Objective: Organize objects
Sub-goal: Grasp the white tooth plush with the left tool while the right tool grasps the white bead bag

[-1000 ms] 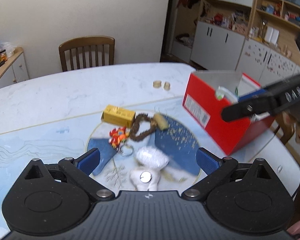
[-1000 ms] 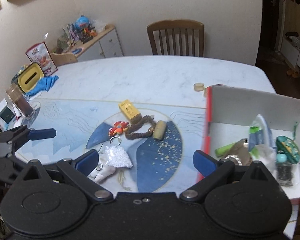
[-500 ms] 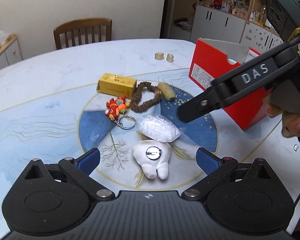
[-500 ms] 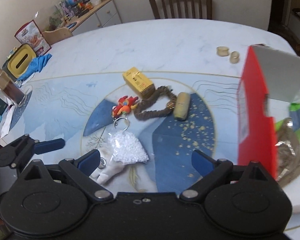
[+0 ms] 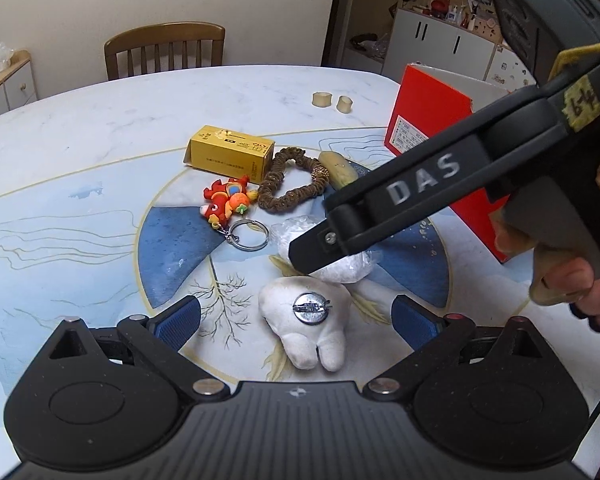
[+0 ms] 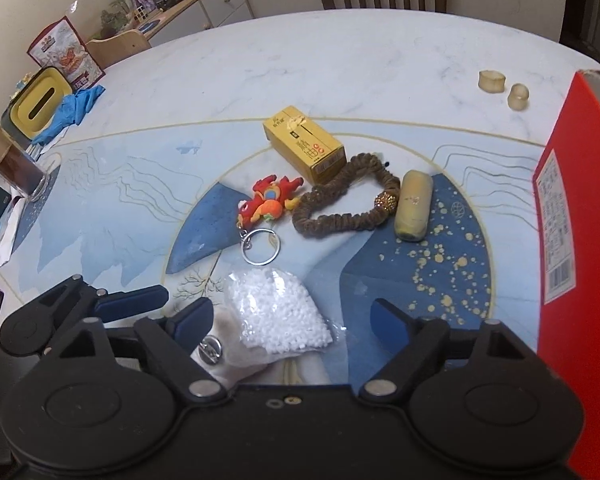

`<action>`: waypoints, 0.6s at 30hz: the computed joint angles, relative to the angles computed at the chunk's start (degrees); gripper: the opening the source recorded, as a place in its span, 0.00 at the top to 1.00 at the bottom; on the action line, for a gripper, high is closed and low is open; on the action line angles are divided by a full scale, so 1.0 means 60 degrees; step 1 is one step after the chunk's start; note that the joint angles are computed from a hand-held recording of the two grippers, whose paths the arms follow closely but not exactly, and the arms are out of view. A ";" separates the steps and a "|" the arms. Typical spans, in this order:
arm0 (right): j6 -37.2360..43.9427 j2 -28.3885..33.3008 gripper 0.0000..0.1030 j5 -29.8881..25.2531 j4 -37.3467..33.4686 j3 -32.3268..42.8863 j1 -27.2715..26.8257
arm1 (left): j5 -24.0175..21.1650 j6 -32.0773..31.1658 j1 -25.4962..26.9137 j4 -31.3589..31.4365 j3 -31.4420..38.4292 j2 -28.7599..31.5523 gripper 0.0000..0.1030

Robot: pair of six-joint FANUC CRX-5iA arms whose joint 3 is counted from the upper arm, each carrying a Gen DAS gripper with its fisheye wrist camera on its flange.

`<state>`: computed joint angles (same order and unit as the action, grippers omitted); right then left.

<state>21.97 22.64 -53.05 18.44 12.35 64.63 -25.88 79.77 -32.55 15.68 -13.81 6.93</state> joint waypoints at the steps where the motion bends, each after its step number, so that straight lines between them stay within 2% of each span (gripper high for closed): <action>1: -0.0023 0.0038 0.22 -0.0022 -0.0007 0.0032 -0.0003 | 0.0055 -0.0158 0.0009 0.0174 -0.0065 -0.0007 0.01; 3: -0.0038 0.0064 0.27 0.0027 -0.0075 0.0047 -0.0018 | 0.0011 -0.0047 -0.0003 0.0035 -0.0015 -0.0005 0.04; 5: -0.0057 0.0097 0.30 0.0036 -0.0112 0.0070 -0.0029 | -0.0070 -0.0248 0.0015 0.0224 -0.0016 0.0025 0.16; 8: -0.0072 0.0151 0.38 0.0036 -0.0203 0.0140 -0.0046 | -0.0248 -0.0077 -0.0003 0.0071 0.0092 0.0055 0.28; 14: -0.0254 0.0201 0.49 0.0009 -0.0090 0.0187 -0.0014 | -0.0465 0.0340 -0.0005 -0.0276 0.0235 0.0035 0.40; 18: -0.0445 0.0178 0.56 -0.0082 0.0066 0.0164 0.0035 | -0.0603 0.0695 -0.0036 -0.0616 0.0370 0.0046 0.43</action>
